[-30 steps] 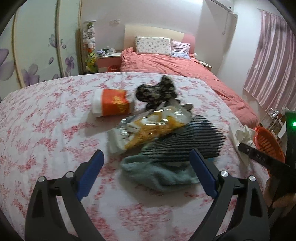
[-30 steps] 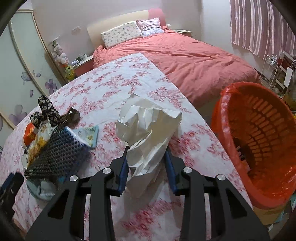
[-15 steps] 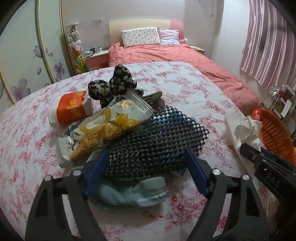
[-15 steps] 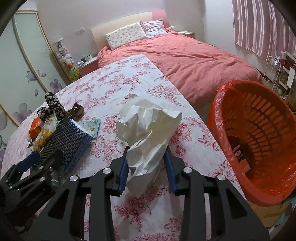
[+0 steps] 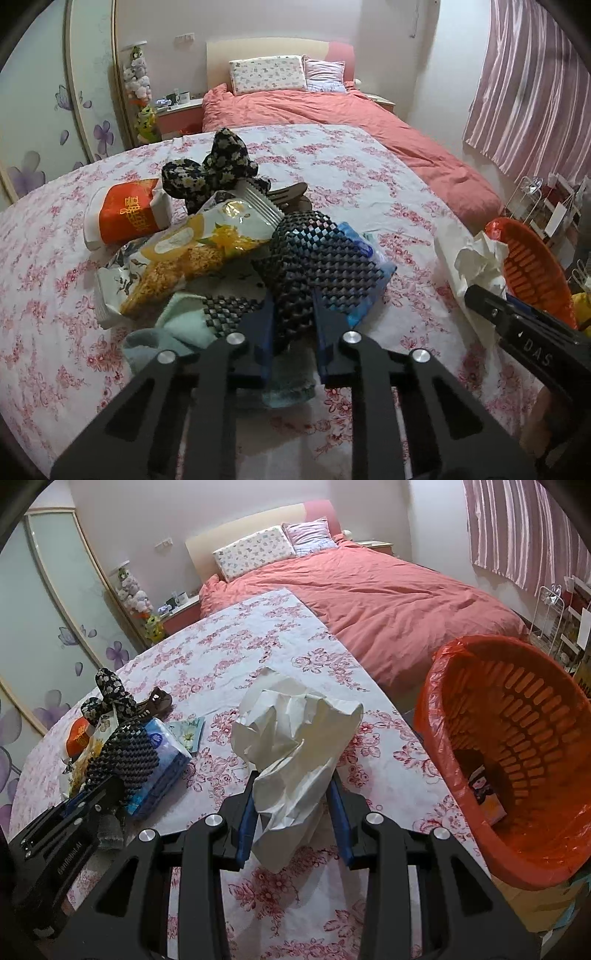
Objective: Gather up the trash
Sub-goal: 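Grasp the black mesh pad with the left tool while the right tool holds the tissue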
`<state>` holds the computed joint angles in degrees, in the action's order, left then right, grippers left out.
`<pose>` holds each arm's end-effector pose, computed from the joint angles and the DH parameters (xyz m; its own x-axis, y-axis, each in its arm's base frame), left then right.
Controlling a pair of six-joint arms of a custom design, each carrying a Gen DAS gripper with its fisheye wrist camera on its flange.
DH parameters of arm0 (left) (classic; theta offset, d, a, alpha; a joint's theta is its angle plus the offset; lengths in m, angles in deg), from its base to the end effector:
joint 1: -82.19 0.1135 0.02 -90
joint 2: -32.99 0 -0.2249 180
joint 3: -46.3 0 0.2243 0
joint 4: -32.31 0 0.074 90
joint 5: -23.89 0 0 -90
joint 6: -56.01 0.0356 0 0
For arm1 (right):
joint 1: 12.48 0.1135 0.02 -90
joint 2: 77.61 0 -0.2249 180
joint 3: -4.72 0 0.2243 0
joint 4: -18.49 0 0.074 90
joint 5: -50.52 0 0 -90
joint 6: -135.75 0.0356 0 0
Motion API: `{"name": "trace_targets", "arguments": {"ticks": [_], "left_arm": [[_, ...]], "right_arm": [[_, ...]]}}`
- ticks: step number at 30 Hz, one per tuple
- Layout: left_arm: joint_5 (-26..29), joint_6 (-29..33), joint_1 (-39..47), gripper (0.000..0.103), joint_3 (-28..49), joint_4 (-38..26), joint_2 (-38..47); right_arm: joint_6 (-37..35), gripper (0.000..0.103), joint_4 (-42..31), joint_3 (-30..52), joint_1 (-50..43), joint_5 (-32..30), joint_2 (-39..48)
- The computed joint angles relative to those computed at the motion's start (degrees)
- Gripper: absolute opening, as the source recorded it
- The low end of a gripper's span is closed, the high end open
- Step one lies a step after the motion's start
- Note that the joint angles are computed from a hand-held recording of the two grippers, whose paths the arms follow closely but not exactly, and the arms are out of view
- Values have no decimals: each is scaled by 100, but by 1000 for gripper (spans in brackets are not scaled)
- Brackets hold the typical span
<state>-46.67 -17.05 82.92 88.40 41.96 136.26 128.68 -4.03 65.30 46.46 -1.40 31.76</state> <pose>0.2468 -0.0087 0.0517 -0.6920 0.2660 -0.6712 0.4147 0.9074 -0.0679 0.1607 0.2243 0.0603 -0.6281 0.4712 -0.6192 0.4146 0.8761 0.2461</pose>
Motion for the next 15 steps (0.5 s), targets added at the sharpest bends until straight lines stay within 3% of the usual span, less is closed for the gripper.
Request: {"name": "trace_targets", "arguments": {"ticks": [15], "left_arm": [[400, -80, 143, 15, -476, -745, -1690]], "right_arm": [[524, 36, -730, -265, 410, 494, -762]]}}
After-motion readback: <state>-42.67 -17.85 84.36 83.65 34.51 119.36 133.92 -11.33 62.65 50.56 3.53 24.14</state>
